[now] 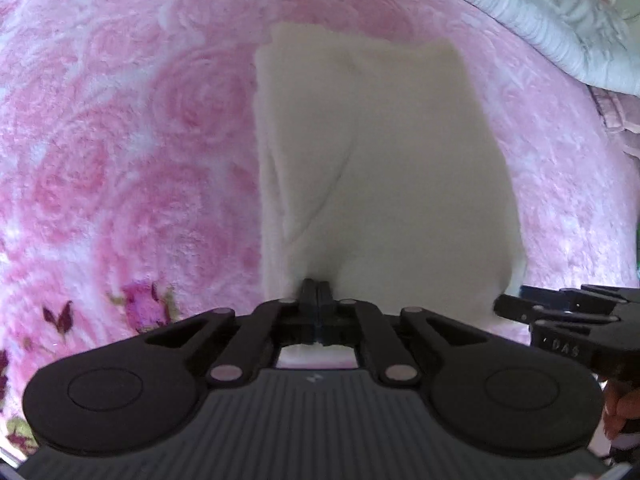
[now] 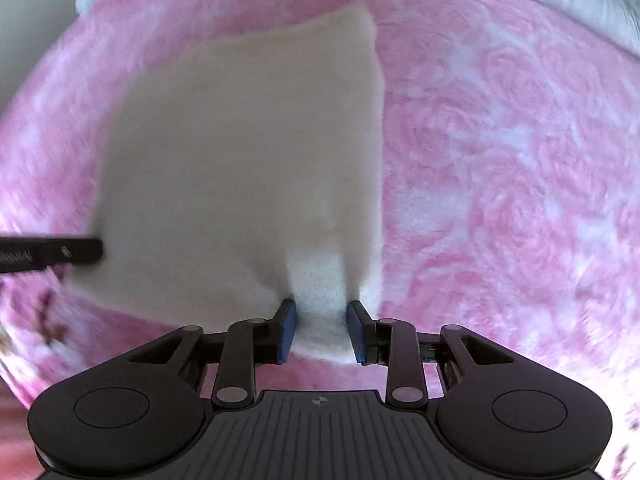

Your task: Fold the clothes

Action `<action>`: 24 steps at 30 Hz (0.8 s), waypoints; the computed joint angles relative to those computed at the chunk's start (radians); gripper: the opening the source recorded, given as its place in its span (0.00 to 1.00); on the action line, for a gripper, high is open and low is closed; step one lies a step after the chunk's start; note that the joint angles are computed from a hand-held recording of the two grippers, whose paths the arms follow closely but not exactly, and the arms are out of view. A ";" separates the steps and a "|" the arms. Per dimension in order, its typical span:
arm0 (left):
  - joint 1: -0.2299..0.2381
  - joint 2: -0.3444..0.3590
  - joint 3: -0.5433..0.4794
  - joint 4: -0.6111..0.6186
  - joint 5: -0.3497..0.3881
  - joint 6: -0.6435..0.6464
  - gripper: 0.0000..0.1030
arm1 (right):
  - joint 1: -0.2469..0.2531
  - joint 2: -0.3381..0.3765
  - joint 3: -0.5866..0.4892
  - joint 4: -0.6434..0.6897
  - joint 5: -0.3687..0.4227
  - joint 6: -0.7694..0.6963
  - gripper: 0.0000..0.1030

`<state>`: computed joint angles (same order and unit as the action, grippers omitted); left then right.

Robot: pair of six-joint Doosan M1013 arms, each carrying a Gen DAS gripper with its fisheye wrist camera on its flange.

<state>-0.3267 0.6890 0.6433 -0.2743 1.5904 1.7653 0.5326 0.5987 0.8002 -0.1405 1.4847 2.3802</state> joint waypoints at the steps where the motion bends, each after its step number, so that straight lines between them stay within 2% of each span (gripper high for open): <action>1: -0.004 -0.001 -0.005 0.016 0.004 -0.002 0.02 | 0.001 0.007 -0.019 -0.005 0.017 0.004 0.30; 5: -0.017 -0.004 -0.014 0.054 0.017 -0.036 0.03 | 0.004 0.001 -0.032 0.006 0.042 0.053 0.31; 7: -0.025 -0.005 -0.018 0.077 0.021 -0.053 0.06 | 0.004 -0.008 -0.026 0.021 0.047 0.081 0.38; 9: -0.032 -0.015 -0.010 0.095 0.016 -0.069 0.13 | 0.005 -0.019 -0.010 0.027 0.051 0.089 0.55; 11: -0.041 -0.031 0.008 0.115 0.012 -0.079 0.23 | 0.005 -0.029 0.005 0.035 0.055 0.095 0.58; 12: -0.046 -0.039 0.017 0.126 0.010 -0.084 0.28 | 0.004 -0.035 0.013 0.043 0.057 0.089 0.59; 16: -0.066 -0.071 0.061 0.164 0.012 -0.092 0.37 | 0.000 -0.063 0.044 0.058 0.043 0.081 0.59; 24: -0.086 -0.122 0.164 0.199 0.050 -0.118 0.37 | -0.009 -0.080 0.081 0.116 0.070 0.074 0.59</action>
<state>-0.4128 0.5668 0.8073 -0.0755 1.6405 1.6476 0.5240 0.5184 0.8813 -0.0249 1.5544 2.4541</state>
